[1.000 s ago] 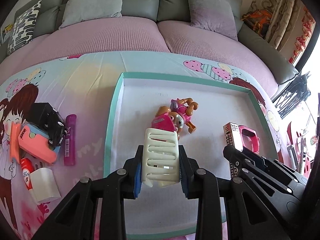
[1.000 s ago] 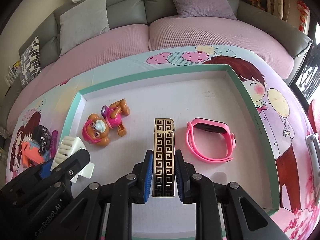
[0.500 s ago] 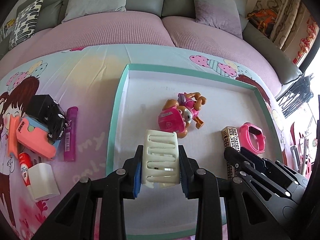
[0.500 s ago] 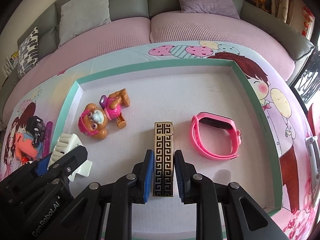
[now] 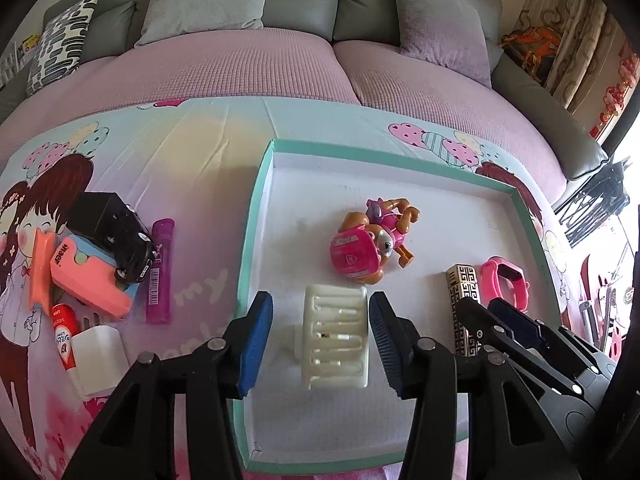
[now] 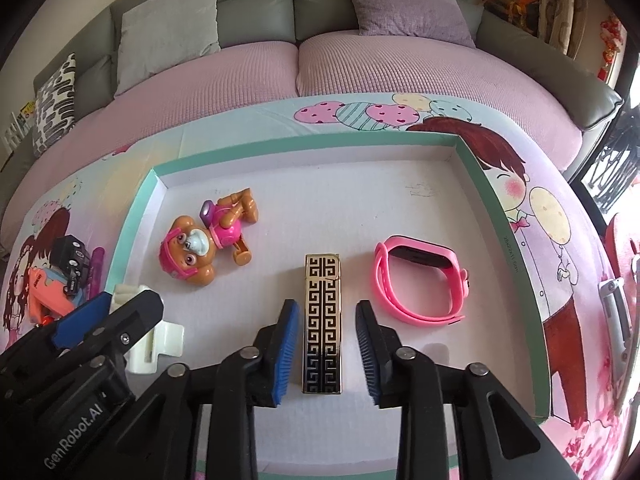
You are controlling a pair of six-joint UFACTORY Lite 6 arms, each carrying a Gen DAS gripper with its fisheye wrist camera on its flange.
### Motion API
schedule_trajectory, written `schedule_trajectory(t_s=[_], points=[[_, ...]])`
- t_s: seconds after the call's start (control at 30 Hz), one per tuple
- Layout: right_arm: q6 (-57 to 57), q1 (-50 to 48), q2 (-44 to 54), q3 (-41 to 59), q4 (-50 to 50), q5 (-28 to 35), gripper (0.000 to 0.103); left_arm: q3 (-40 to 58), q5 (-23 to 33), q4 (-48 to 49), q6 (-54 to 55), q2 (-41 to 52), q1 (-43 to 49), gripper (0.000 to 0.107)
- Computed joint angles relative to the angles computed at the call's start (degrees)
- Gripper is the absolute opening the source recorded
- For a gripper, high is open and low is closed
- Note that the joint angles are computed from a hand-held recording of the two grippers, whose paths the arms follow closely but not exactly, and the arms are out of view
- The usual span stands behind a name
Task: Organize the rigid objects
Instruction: 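Open left tool to release the white dish while right tool releases the gold box, then withdraw both tools from the tray back toward the remaining pile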
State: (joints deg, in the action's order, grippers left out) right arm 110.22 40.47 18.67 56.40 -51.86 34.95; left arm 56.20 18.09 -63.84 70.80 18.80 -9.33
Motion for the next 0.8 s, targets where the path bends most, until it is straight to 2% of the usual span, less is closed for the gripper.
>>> schedule_trajectory(t_s=[0.07,0.23,0.3,0.33,0.37,0.53,0.63,0.8], points=[[0.9,0.3,-0.5,-0.2,-0.6,0.9,0.049,-0.3,-0.3,-0.2,0.0,-0.6,0.1,0.052],[4.8,0.8,-2.4,-1.4,-4.0,1.3,0.049,-1.0,-1.1,-3.4,2.8,-2.0,0.7,0.052],[6.8,1.1,-3.3,-2.1,-5.7,1.5,0.051,-1.4,-1.3,-5.5,4.5,-2.6,1.0,0.059],[7.2,1.1,-3.4,-2.1,-6.1,1.6,0.052,-1.6,-1.5,-6.6,5.3,-2.9,1.3,0.074],[7.4,1.1,-3.4,-2.1,-6.2,1.7,0.055,-1.6,-1.9,-7.6,6.0,-3.1,1.5,0.08],[8.8,1.0,-3.2,-2.3,-7.2,1.6,0.065,-1.9,-2.2,-15.3,11.3,-4.1,4.5,0.082],[11.0,1.0,-3.7,-3.0,-8.6,1.7,0.07,-1.9,-4.6,-20.4,15.1,-3.5,5.4,0.086],[15.0,1.0,-5.2,-4.7,-10.9,2.0,0.088,-1.7,-7.2,-30.9,23.8,-2.1,7.2,0.094]])
